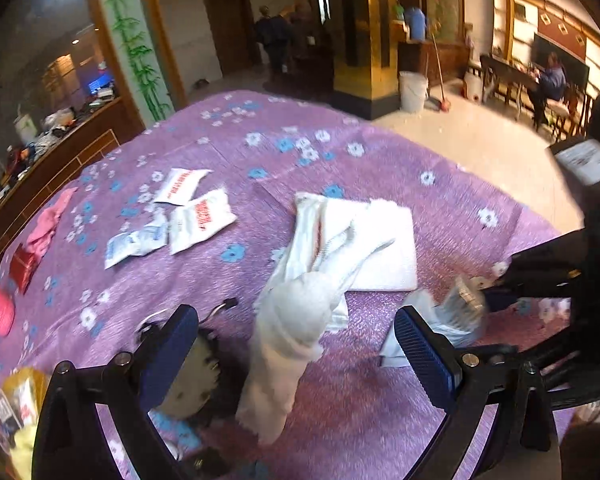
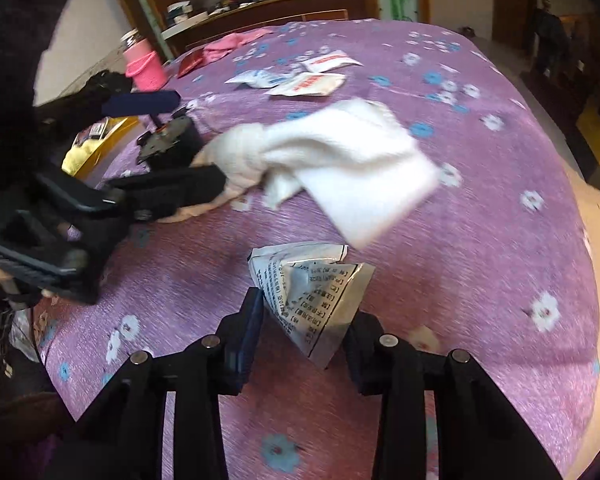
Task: Organize soft objects
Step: 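Grasp the white towel with left tool while right tool grasps a printed paper leaflet, then carry the white towel and leaflet into the tray and open both tools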
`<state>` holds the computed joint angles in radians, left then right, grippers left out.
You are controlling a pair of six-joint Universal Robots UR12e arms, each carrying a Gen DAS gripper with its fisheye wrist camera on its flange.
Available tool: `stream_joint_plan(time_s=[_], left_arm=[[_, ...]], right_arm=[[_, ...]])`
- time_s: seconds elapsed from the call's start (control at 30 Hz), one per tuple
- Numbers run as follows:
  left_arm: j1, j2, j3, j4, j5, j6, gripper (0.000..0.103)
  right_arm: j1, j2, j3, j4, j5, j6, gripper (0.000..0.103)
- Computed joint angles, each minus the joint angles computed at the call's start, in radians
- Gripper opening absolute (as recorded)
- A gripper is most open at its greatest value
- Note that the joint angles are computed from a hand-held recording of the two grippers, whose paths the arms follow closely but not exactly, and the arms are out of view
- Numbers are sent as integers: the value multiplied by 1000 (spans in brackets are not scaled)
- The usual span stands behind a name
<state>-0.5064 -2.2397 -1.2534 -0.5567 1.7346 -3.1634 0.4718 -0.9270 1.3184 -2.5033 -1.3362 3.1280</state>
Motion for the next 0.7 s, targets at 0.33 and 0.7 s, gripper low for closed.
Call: stream_joint_plan(time_s=[0.33,0.7], left_arm=[[-8,-62,103,-180,-3,71,43],[-2,-4,24,-62,-79,36,43]], right_arm=[[2,7,-5,-6,12,-9,66],[-4,-3,9,-41,22,40,33]])
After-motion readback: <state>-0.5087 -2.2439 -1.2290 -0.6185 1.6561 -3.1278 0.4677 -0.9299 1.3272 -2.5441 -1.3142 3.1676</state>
